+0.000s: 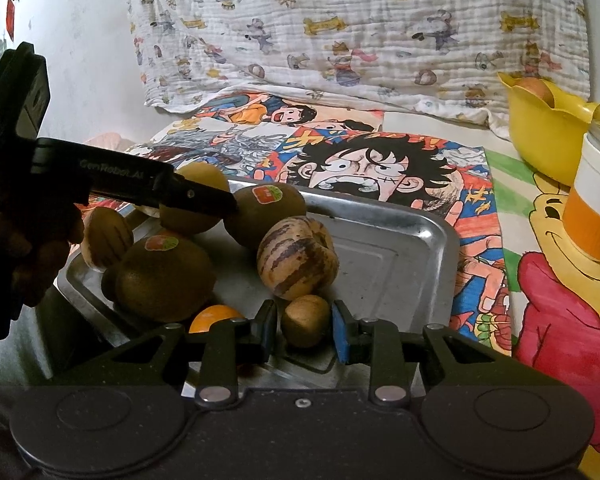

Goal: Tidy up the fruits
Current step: 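Lower the lemon beside the pear while the right lowers the brown fruit onto the tray, then open the left gripper to release the lemon while the right releases the brown fruit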

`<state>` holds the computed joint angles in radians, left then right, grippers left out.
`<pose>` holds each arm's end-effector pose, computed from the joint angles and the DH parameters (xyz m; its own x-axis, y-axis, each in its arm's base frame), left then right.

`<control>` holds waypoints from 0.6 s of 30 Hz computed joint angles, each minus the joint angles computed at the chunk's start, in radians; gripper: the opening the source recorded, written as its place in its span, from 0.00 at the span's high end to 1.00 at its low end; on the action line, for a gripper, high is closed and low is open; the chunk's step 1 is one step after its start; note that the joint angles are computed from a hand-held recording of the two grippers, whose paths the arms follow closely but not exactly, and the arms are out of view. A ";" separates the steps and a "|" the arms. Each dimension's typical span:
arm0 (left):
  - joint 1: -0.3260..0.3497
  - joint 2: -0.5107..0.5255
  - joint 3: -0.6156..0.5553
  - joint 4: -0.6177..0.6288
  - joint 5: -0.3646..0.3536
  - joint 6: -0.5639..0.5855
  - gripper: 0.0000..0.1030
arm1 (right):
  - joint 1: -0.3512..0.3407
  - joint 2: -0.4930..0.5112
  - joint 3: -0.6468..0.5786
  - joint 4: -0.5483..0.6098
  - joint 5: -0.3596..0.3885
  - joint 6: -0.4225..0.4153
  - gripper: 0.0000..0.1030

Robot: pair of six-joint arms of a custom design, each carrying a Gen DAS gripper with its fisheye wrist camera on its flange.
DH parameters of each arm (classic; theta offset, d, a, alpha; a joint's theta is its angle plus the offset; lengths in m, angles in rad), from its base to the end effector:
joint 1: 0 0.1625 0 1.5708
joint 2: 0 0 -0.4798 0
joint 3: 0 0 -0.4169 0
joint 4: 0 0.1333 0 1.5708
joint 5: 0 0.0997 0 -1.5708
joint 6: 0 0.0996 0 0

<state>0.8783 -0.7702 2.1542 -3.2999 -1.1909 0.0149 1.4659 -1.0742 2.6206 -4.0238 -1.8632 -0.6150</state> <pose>-0.2182 -0.5296 0.0336 -0.7858 0.5071 -0.3540 0.6126 0.7168 -0.3331 0.0647 -0.3842 0.1873 -0.7956 -0.0874 0.5994 -0.4830 0.6888 -0.5406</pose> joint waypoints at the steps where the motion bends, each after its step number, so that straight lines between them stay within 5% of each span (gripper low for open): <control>1: 0.001 -0.001 0.000 0.001 -0.004 -0.001 0.23 | 0.000 0.001 0.000 -0.002 0.000 0.000 0.69; 18: -0.010 -0.005 0.015 0.005 0.006 0.019 0.18 | 0.001 0.000 0.008 -0.026 0.000 0.030 0.50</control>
